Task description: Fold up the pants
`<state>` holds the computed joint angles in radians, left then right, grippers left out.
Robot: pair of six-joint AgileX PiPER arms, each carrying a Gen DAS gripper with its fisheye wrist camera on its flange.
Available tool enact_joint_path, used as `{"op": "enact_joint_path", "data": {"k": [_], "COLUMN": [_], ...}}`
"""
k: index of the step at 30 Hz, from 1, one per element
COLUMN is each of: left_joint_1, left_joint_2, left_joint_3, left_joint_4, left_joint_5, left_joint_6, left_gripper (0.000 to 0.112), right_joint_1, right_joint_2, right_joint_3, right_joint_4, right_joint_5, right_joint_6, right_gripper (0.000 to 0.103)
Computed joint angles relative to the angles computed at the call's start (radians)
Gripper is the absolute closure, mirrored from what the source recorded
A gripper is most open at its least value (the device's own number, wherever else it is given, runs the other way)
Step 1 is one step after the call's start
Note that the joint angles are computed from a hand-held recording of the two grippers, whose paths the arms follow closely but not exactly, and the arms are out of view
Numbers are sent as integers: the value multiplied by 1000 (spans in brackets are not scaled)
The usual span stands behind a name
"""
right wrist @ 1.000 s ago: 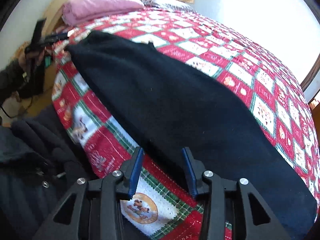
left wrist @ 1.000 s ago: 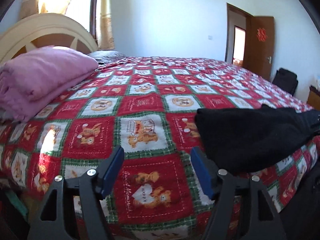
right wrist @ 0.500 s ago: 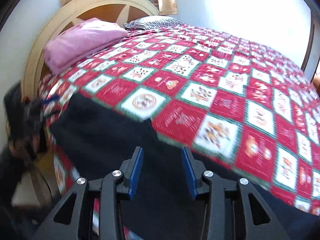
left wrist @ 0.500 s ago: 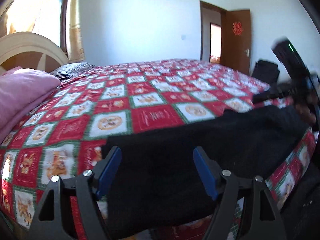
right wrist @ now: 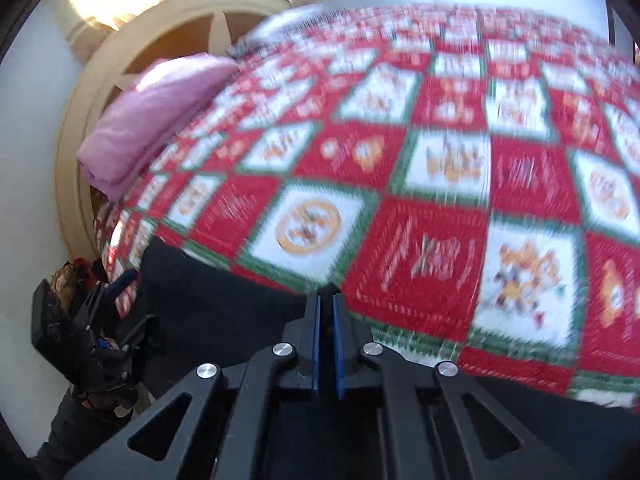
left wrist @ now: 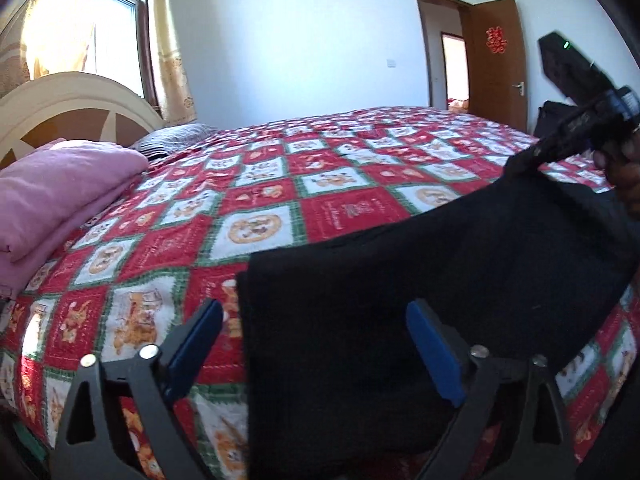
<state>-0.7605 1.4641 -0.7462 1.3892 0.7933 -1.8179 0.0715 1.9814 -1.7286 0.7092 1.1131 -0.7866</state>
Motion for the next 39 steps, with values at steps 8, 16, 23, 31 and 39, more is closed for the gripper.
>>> {"op": "enact_joint_path", "data": {"k": [8,16,23,31,39], "left_joint_1": [85,20,137,233,219], "left_joint_2": [36,23,82,69,45], "left_joint_3": [-42,-93,-143,-122,-117], "left_joint_4": [-72,-95,-144,-123,-149], "left_joint_5": [-9,163,91,-12,30], "left_joint_6": [33,83,136,82,71], "left_gripper": [9,9,9,9,9], "right_joint_1": [65,-20,19,127,64], "right_joint_2": [48,-251,-446,-394,-426], "right_joint_3": [-10,392,671,737,712], "right_joint_4": [-153,10,69,-65,48], "right_joint_5": [-139,-294,-201,-247,-155], "right_joint_6": [77,-248,-522,-426,-470], "right_gripper": [98,56,56,56,56]}}
